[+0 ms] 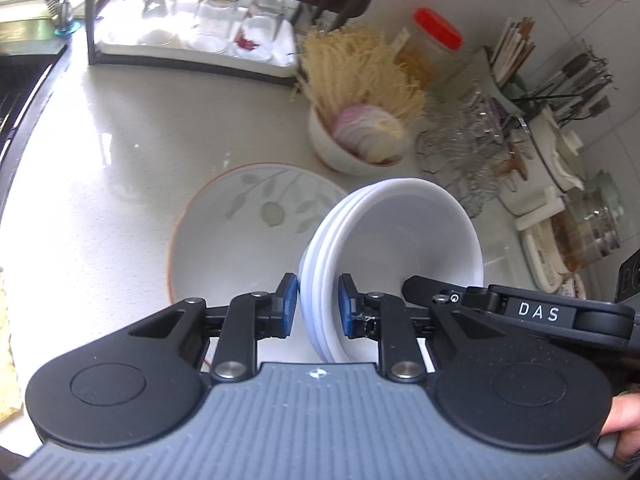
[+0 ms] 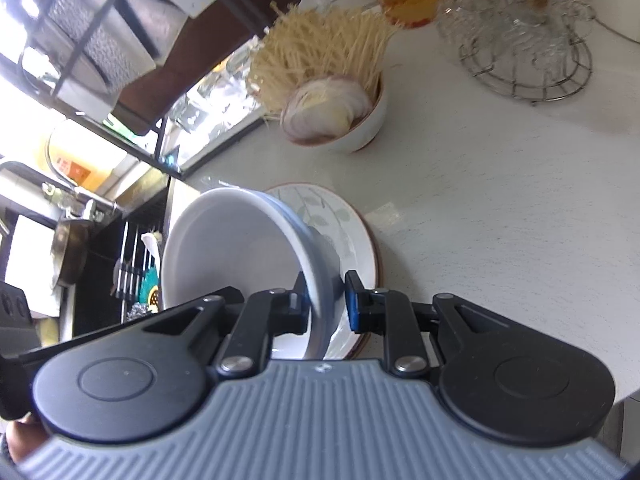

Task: Organize plates and bowls
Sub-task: 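Carry the nested white bowls with both grippers over the leaf-pattern plate, then lower the bowls onto the leaf-pattern plate and open both grippers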

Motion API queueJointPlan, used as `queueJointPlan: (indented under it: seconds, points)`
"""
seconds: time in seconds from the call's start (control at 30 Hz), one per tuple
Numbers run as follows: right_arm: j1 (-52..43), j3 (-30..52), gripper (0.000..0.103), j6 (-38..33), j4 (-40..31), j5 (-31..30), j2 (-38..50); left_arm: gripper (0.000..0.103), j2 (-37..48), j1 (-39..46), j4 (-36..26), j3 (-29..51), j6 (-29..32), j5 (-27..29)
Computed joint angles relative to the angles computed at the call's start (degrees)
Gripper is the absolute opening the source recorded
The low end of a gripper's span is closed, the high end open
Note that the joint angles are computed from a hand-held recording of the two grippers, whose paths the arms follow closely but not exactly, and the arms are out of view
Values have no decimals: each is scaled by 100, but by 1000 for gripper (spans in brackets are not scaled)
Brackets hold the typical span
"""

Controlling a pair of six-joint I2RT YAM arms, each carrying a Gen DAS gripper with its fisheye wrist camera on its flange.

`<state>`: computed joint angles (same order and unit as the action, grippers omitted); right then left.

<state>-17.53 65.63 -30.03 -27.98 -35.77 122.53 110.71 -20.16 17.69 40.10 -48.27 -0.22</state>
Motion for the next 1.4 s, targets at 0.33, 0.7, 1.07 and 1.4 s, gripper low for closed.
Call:
queueJointPlan:
  seconds: [0.33, 0.7, 1.07, 1.4]
  points:
    - [394, 176, 21, 168, 256, 174, 360, 24, 458, 201, -25, 214, 193, -63]
    - [619, 159, 22, 98, 466, 402, 500, 24, 770, 348, -185, 480, 401, 47]
    - [738, 183, 23, 228, 544, 470, 476, 45, 819, 438, -119, 419, 366, 176]
    - [578, -325, 44, 351, 1014, 168, -140, 46, 153, 366, -104, 61, 638, -77]
